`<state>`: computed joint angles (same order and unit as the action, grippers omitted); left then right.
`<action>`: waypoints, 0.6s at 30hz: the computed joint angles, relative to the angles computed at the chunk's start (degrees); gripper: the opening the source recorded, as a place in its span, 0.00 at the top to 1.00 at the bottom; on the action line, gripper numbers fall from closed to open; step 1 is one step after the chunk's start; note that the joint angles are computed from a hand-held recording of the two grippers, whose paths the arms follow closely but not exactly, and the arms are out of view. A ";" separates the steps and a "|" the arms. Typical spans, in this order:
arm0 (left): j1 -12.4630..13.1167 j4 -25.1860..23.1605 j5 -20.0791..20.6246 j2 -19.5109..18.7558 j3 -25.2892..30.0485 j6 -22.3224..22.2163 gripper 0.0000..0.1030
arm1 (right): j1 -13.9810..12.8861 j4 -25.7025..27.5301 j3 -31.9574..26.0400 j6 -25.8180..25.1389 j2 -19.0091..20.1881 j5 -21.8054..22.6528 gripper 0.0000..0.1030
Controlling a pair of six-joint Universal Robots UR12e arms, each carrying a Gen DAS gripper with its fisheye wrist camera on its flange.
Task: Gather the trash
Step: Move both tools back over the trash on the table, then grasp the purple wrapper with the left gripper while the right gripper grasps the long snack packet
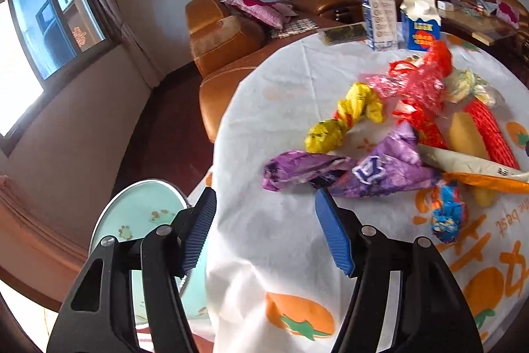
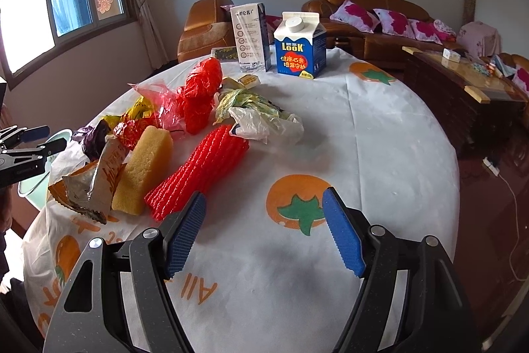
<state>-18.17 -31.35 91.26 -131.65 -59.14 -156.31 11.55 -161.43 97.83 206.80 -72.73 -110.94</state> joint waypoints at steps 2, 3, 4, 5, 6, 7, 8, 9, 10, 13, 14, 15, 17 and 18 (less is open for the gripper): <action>0.32 0.08 0.31 -0.85 1.16 -1.22 0.39 | -0.02 -0.25 0.12 0.10 0.00 -0.03 0.29; 0.45 0.63 0.41 -1.43 1.77 -1.82 0.39 | -0.03 -0.35 0.16 0.14 0.02 -0.02 0.29; 0.55 0.87 0.51 -1.92 2.31 -2.08 0.40 | -0.05 -0.38 0.17 0.19 0.05 0.00 0.29; 0.73 0.29 -0.36 -2.53 3.21 -2.45 0.40 | -0.06 -0.34 0.18 0.26 0.10 -0.04 0.29; 0.96 -0.48 -1.55 -2.89 3.85 -3.04 0.40 | -0.05 -0.29 0.18 0.24 0.13 -0.08 0.29; 1.13 -1.19 -2.54 -3.14 4.40 -3.76 0.40 | -0.05 -0.18 0.14 0.17 0.18 -0.17 0.29; 1.42 -2.13 -4.35 -3.29 4.94 -5.04 0.40 | 0.01 -0.02 0.06 0.09 0.23 -0.37 0.29; 1.64 -2.97 -5.73 -3.36 5.40 -6.15 0.40 | 0.11 0.14 -0.01 -0.06 0.30 -0.76 0.28; 1.74 -3.31 -6.39 -3.29 5.59 -6.88 0.40 | 0.17 0.20 -0.05 -0.17 0.34 -1.00 0.28; 1.63 -1.97 -6.68 -2.67 5.10 -7.34 0.40 | 0.29 0.20 -0.12 -0.31 0.52 -1.20 0.27; 1.50 -1.42 -6.33 -2.52 5.07 -7.60 0.40 | 0.30 0.37 -0.20 -0.31 0.61 -1.08 0.27; 1.38 -1.10 -6.12 -2.60 5.32 -7.39 0.40 | 0.31 0.41 -0.22 -0.35 0.68 -1.00 0.27; 0.87 -1.51 -4.86 -3.51 6.95 -6.69 0.40 | 0.34 0.53 -0.33 -0.42 0.89 -0.72 0.27; 0.68 -2.13 -4.47 -4.18 7.96 -6.68 0.40 | 0.33 0.66 -0.39 -0.55 0.95 -0.53 0.27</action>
